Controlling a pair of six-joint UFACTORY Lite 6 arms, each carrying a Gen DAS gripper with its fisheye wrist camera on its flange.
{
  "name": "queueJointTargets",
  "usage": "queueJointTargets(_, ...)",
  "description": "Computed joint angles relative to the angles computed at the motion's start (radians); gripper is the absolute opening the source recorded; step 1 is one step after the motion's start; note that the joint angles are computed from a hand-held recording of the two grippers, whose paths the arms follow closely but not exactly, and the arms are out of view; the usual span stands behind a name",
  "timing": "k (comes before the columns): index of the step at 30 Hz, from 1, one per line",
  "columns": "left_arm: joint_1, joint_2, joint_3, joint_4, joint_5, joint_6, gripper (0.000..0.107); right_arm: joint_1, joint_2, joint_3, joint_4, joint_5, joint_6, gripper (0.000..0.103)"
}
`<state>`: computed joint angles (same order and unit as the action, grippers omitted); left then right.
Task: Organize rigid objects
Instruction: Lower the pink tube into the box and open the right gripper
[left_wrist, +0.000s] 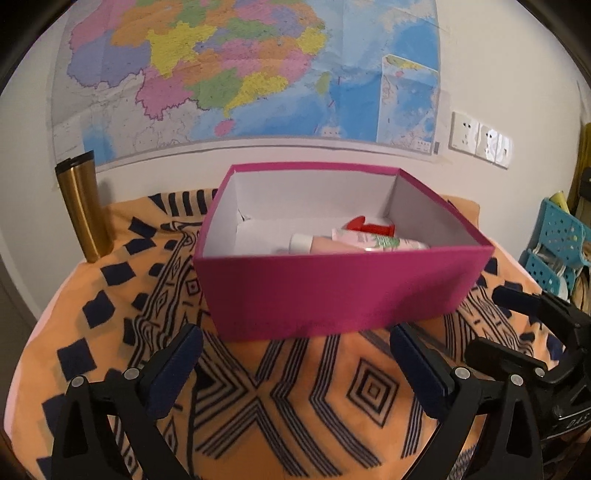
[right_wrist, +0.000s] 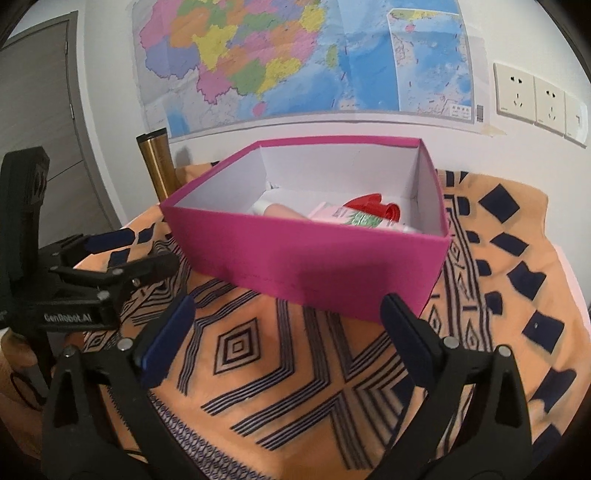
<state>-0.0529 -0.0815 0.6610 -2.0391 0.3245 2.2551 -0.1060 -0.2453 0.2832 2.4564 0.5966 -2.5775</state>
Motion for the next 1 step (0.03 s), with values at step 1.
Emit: queueJointTargets(1, 0.004, -0.003, -0.01, 0.017, 0.004, -0.015, 0.103, 0.009, 0.001, -0.005, 0.008, 0.0, -0.006, 0.101)
